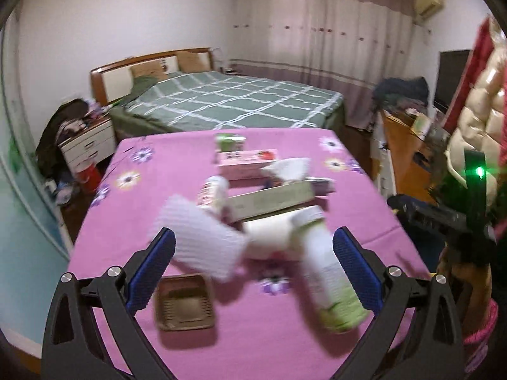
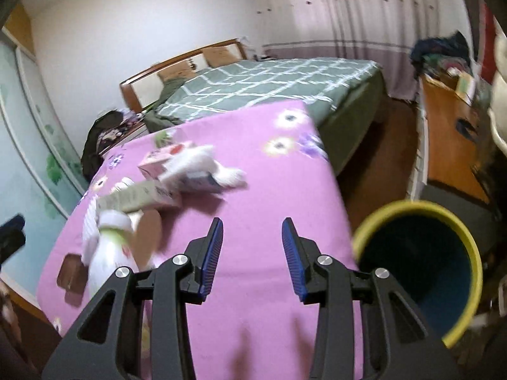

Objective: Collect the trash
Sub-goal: 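Reach the right tool to the white tissue and grasp it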

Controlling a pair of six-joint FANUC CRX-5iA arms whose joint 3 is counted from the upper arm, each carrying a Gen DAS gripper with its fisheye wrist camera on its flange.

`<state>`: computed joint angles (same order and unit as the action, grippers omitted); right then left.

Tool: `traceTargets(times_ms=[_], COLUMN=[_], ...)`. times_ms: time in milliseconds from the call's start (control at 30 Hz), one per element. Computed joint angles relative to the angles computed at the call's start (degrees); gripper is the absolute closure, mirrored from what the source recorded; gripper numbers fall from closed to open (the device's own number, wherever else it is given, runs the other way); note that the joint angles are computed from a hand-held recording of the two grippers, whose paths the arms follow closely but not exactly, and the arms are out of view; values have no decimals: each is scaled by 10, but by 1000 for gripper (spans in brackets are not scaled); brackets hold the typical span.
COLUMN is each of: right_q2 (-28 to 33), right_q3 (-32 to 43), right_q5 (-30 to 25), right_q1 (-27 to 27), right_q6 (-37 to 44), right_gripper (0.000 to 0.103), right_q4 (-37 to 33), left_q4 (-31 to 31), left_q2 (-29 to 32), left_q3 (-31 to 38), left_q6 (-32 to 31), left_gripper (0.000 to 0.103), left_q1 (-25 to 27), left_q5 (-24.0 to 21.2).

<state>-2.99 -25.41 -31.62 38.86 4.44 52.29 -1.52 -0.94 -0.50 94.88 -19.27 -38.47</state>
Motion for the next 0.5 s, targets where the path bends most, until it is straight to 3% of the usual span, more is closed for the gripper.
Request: traceTargets(times_ms=[100,300,433,500], right_q2=[51,170,248,271], right_q3=[74,264,387,427], right_q5=[7,-45,-109,-132], right_q1=[-8,-26,-41,-48], right_q6=[79,277,366,400], right_gripper=[66,65,48,48], right_q4=[-62,-233,-314,-353], left_q4=[19,0,-12,-5], left_q2=[-8,-5,1,3], left_q3=[-19,-20,-15,-18], left_q6=[-10,20,37,34], left_gripper=[5,5,5,5], left_q1=[25,36,37,42], left_q5=[10,18,14,16])
